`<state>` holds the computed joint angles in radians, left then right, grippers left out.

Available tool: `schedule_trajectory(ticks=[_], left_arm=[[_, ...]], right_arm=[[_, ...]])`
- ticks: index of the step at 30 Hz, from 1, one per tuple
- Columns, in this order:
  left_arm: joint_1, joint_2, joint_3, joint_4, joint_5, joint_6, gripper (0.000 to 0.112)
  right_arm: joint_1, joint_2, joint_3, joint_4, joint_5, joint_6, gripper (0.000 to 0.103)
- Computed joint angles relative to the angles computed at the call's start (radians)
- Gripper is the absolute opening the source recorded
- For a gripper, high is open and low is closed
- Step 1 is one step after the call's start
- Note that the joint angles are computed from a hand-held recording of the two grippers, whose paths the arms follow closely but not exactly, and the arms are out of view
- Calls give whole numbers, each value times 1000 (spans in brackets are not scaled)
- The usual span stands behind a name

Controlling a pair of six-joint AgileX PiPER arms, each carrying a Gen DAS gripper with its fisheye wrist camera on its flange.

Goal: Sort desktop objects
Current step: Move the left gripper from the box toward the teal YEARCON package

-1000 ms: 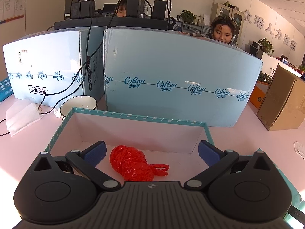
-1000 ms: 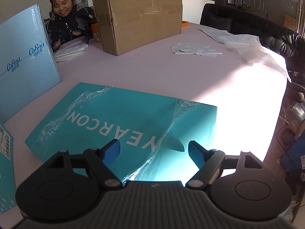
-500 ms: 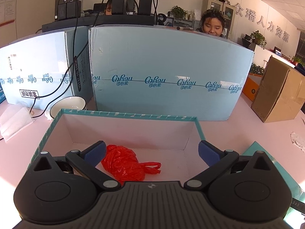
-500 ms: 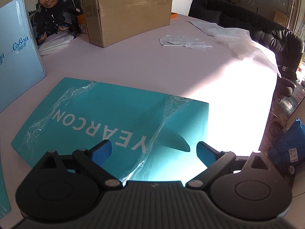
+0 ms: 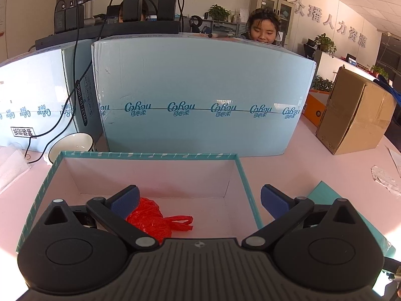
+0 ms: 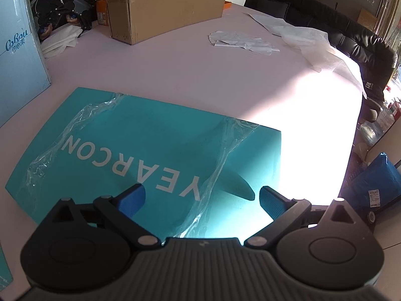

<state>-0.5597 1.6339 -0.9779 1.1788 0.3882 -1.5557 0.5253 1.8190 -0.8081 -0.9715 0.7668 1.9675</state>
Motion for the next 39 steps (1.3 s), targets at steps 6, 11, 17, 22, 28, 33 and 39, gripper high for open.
schedule_trajectory(ticks=[6, 11, 17, 22, 28, 33, 39], left_arm=[[-9, 6, -14, 0, -4, 3, 103], [6, 37, -88, -164, -15, 189, 103], [-35, 155, -296, -495, 77, 608, 103], [-101, 267, -429, -617, 133, 873, 103], [-122, 453, -737, -888, 390, 1216, 103], [-162, 516, -777, -812, 395, 1249, 103], [-182, 590, -847, -817, 383, 1342, 103]], right_arm=[[-35, -17, 1, 27, -34, 28, 101], [-87, -42, -18, 115, -61, -47, 101], [-97, -63, -14, 133, -80, -58, 101], [-84, -82, 1, 122, -77, -49, 101], [-84, -97, 8, 144, -86, -85, 101], [-84, -95, -20, 177, -73, -146, 101], [-100, -69, -68, 225, -31, -239, 101]])
